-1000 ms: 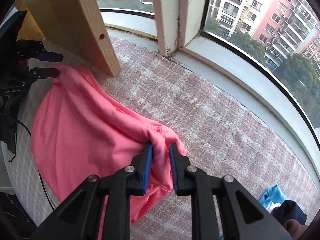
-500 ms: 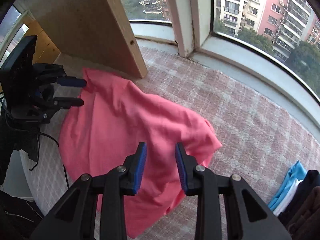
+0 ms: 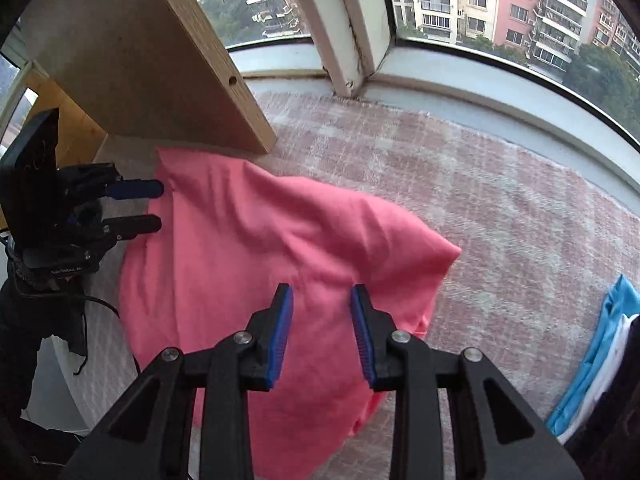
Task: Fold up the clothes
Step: 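Release the shirt with both grippers and pinch the folded bundle edge with the left gripper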
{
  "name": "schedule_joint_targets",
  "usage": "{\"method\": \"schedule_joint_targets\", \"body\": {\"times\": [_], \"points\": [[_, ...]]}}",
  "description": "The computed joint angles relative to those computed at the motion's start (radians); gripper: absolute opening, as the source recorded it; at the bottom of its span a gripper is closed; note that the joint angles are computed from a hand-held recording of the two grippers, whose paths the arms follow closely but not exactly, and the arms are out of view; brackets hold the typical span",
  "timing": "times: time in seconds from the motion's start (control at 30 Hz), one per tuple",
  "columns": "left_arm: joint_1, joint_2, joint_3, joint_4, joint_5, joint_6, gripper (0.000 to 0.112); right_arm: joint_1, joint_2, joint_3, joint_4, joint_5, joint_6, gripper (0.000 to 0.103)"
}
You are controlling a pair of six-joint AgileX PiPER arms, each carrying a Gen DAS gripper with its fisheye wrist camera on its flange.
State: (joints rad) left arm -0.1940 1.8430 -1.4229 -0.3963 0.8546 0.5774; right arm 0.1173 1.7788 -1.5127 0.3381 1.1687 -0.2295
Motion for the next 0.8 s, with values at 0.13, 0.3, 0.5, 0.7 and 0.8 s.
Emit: {"method": "schedule_joint_targets", "body": {"times": [0.13, 0.3, 0.5, 0.7, 0.8], "points": [[-0.037, -0.085, 0.125, 0.23, -0.134, -0.207, 0.032, 0.041, -0.072, 0.057, -0.101, -0.071, 0.057, 0.03], [0.031, -0.263, 0.274, -0.082, -0.065, 0.055, 0.033, 0.132, -0.143, 0.104, -0.08, -0.064, 0.007, 0.03], [-0.111, -0.399, 0.44, -0.025, -0.017, 0.098, 0.034, 0.168, -0.299, 0.277, -0.149, -0.078, 0.071, 0.03], [0.036, -0.463, 0.507, -0.015, 0.038, 0.086, 0.035, 0.073, -0.535, 0.544, -0.11, -0.117, 0.128, 0.035], [0.057, -0.457, 0.521, -0.058, 0.031, 0.098, 0.036, 0.041, -0.591, 0.622, -0.074, -0.124, 0.114, 0.035]]}}
